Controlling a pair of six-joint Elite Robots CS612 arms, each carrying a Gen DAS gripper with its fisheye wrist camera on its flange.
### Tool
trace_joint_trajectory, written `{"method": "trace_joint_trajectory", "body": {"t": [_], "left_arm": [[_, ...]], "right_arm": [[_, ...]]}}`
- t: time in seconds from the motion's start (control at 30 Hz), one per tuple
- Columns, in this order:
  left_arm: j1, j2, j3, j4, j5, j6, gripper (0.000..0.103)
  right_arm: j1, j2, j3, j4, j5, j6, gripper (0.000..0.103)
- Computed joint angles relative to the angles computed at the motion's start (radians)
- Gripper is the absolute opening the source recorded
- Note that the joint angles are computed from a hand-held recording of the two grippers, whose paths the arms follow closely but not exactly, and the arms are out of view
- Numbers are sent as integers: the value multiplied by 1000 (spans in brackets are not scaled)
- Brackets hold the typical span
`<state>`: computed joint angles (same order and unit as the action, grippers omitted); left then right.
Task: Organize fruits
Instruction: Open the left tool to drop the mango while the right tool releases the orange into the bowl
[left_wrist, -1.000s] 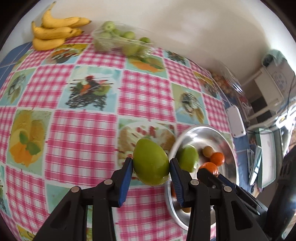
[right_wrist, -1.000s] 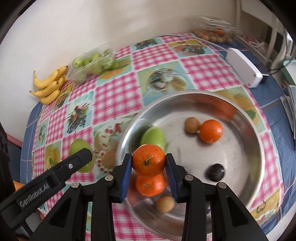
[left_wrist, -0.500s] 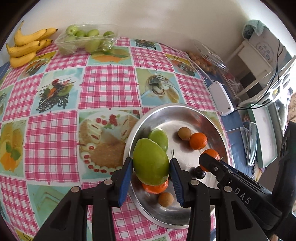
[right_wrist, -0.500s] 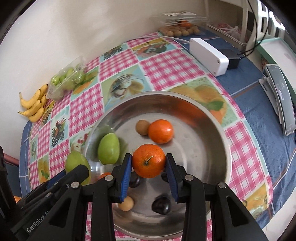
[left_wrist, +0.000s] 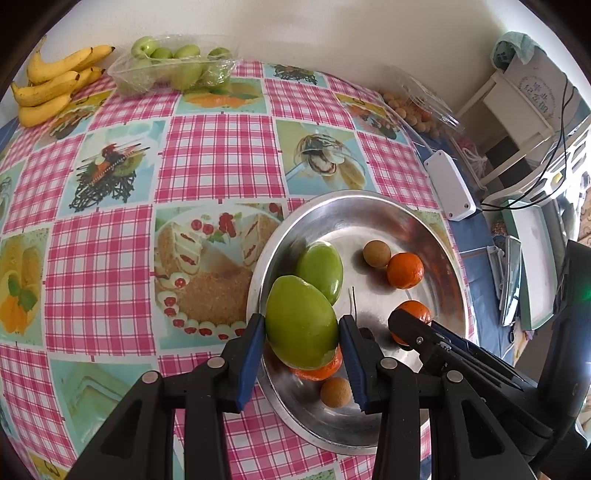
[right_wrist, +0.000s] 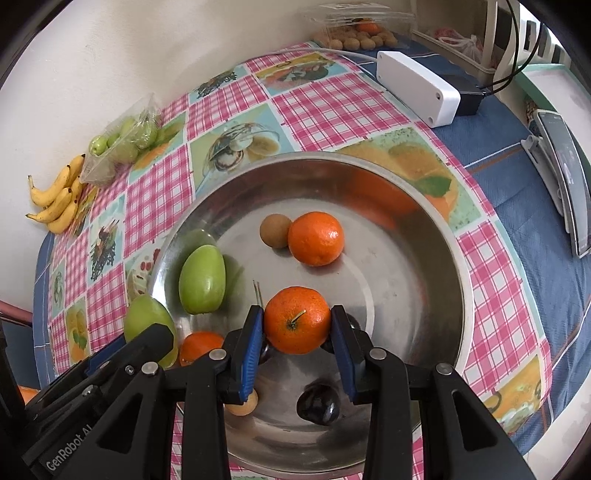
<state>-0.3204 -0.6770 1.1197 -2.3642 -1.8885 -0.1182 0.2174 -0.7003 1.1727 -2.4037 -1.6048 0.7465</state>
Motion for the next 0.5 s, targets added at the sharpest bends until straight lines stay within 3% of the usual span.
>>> {"method": "trace_joint_trajectory", "body": {"t": [0.5], "left_arm": [[3,-6,2,-21,-4,-2,44]], "right_arm": [[3,-2,-1,-10,-13,8,39]]}}
